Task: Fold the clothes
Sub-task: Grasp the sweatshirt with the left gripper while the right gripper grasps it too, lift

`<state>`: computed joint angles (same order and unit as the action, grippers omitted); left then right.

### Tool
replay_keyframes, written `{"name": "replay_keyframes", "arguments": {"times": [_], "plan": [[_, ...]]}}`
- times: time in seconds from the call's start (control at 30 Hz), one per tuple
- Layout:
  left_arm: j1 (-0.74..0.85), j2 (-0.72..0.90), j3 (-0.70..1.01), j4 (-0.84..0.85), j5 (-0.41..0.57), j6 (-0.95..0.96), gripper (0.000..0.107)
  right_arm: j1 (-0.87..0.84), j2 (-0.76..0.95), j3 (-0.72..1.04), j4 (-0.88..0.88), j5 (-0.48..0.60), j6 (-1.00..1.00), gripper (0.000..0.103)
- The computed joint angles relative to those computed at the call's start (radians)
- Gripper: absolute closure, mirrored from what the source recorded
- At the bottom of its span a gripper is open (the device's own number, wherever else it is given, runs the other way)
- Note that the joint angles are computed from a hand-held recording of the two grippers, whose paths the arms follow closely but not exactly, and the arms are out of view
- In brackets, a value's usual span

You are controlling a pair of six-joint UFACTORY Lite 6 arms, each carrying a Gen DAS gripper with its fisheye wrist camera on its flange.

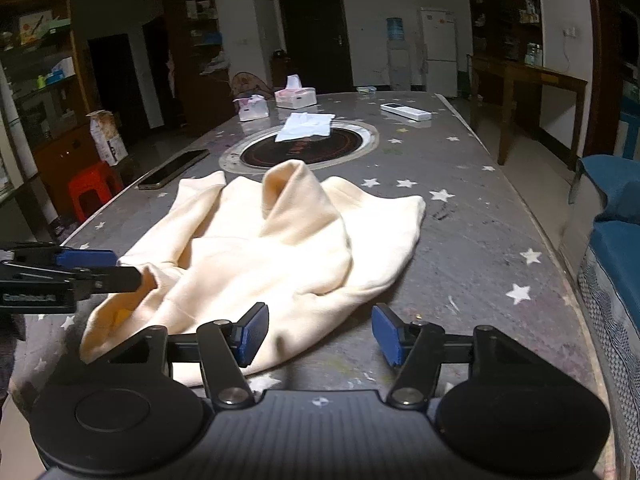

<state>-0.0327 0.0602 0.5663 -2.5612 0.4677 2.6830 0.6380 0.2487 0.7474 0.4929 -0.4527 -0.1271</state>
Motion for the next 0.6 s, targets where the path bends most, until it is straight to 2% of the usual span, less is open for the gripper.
{"name": "replay_keyframes", "arguments": {"times": [0.07,0.13,0.2,0.33,0.6], "plan": [[0.004,0.012,0.005,0.028,0.011,-0.015,0.062,0.006,0.004,0.01,-0.008,0.006,0.002,0.046],[0.014,0.021,0.009,0.074,0.022,-0.046,0.082,0.01,0.009,0.022,-0.017,0.012,0.001,0.047],[0.022,0.026,0.012,0.119,0.028,-0.078,0.09,0.012,0.015,0.034,-0.031,0.018,0.004,0.049],[0.023,-0.016,-0.019,0.141,0.035,-0.067,0.09,0.012,0.036,0.073,-0.016,0.033,-0.033,0.049],[0.021,-0.139,-0.095,0.299,0.061,-0.133,0.089,-0.026,0.108,0.185,0.013,0.068,-0.122,0.05]]}}
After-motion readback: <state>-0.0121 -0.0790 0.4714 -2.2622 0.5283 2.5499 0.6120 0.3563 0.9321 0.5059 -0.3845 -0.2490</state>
